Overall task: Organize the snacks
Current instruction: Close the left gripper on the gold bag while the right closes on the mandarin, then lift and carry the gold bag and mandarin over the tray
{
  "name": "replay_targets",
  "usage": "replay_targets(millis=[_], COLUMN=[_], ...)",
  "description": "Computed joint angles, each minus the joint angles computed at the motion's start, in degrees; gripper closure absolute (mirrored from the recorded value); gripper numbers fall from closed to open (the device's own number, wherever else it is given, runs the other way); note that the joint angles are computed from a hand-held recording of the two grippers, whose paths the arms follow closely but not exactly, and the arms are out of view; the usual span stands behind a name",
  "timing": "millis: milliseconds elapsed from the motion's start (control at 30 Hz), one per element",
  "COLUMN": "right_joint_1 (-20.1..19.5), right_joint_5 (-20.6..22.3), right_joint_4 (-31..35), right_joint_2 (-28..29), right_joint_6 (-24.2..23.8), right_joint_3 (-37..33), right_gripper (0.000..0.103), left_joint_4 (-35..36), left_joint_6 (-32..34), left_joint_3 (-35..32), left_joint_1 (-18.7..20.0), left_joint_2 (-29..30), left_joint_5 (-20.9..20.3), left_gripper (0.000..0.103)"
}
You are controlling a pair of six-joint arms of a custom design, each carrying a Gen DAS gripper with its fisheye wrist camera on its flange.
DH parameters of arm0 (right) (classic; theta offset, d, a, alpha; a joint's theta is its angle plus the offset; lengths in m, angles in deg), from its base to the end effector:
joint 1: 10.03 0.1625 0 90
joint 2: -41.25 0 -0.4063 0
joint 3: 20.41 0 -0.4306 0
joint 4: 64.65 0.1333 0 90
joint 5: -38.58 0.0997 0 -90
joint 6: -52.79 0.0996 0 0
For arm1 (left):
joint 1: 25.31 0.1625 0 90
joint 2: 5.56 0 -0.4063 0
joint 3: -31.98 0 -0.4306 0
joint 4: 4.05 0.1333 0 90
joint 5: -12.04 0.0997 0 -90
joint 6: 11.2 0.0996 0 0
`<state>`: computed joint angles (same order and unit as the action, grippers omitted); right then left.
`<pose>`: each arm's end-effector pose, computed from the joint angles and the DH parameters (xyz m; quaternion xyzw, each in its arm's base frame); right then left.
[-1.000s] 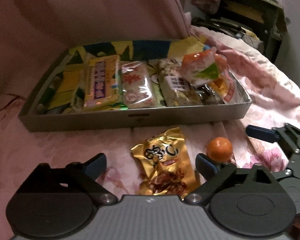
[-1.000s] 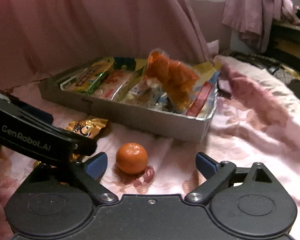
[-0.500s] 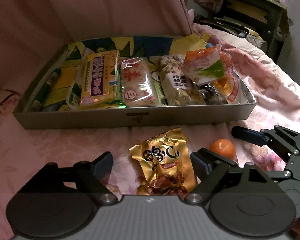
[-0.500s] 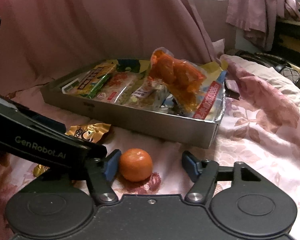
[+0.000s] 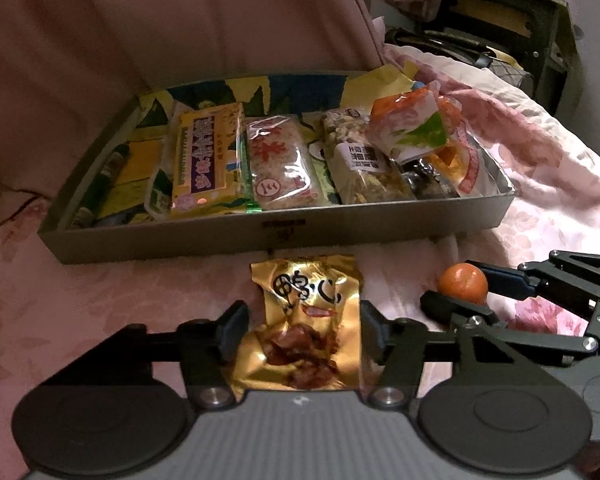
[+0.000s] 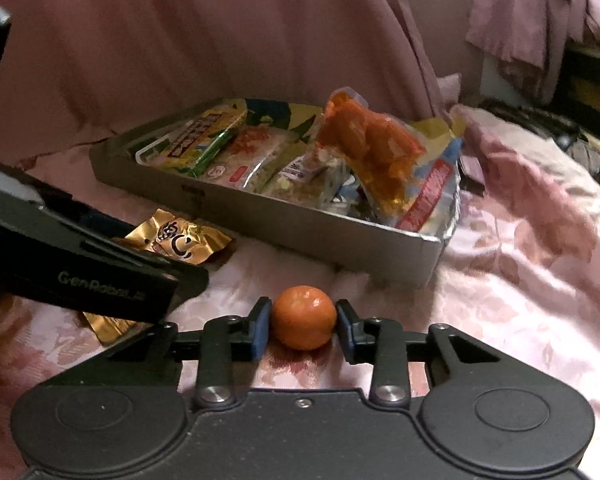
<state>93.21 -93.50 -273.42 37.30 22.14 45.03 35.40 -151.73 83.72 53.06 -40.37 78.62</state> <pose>0.2313 -0.6924 -0.1440 0.1465 -0.8241 0.3945 0.3792 0.0256 -0.7333 0.1377 0.3513 0.8710 -0.2281 0.2567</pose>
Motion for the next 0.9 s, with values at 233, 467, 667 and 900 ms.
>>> replay_targets(millis=[233,467,667,900], right_joint_1=[-1.1,0.9,3.1,5.9], right_joint_5=[4.2,0.4,-3.0,-6.8], right_joint_4=[-2.1,-1.8,-2.0,-5.2], right_joint_2=[-4.1,-5.5,-6.7,-7.5], right_joint_6=[12.6,14.0,17.4,19.0], right_joint_3=[7.5,10.5,14.3,17.3], right_gripper=[0.067,0.067,0.067,0.067], left_joint_4=[-0.3,-0.1,-1.3,-1.9], left_joint_6=[-1.9,-3.4,-3.6,-5.3], left_joint_3=[3.3,9.0,15.5,21.4], left_joint_1=[-0.6,-1.2,-1.6,-1.8], left_joint_2=[-2.1,-5.8,-9.9,-14.2], left_joint_5=[-1.7,-4.0,-5.1,-5.5], left_gripper=[0.049,0.055,0.059,0.061])
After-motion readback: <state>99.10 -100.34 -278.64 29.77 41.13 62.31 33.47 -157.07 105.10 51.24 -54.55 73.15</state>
